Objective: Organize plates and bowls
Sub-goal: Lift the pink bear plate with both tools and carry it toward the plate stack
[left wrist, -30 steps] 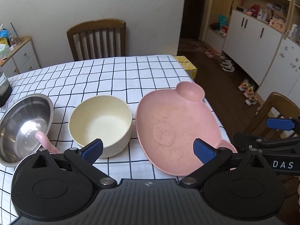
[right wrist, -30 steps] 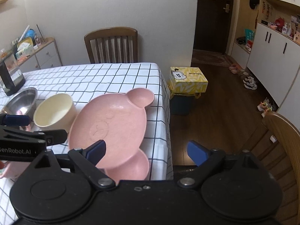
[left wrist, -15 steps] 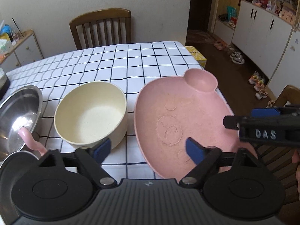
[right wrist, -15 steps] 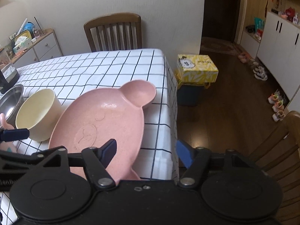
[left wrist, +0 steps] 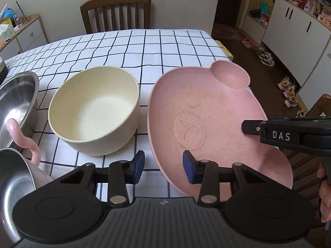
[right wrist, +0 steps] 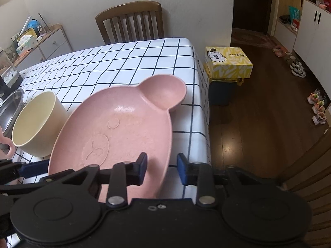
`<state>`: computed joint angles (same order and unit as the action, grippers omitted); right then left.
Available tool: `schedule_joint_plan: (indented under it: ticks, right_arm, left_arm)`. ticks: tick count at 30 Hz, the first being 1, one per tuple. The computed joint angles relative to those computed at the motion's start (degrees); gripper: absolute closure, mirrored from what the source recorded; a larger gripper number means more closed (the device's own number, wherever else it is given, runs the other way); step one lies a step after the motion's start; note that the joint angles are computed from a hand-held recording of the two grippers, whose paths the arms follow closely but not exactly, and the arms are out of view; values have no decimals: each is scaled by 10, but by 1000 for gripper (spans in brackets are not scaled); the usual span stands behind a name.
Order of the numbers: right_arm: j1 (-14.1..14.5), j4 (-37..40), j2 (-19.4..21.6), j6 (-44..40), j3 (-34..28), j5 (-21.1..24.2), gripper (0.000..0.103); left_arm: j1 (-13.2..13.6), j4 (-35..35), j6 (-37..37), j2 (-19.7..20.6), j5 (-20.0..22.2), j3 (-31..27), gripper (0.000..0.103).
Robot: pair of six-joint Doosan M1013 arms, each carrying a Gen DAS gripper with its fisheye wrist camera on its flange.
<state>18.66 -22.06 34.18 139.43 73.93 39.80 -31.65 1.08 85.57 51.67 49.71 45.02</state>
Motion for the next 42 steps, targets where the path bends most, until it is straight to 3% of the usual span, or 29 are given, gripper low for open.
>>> schedule_joint_plan:
  ticks: [4, 9, 17, 32, 42]
  right_arm:
    - [0, 2, 2, 6, -3, 2, 87]
    - [-2, 12, -2, 18, 2, -4, 89]
    - [7, -12, -15, 51, 18, -10, 92]
    - [39, -100, -69, 137, 70, -16, 93]
    - [71, -135, -90, 171, 57, -4, 94]
  left_arm:
    - [4, -21, 9, 10, 25, -20, 74]
    - [8, -39, 6, 14, 41, -32, 83]
    - [16, -71, 30, -3, 35, -5, 84]
    - [27, -154, 126, -92, -30, 115, 84]
    - [52, -194, 162, -157, -51, 182, 84]
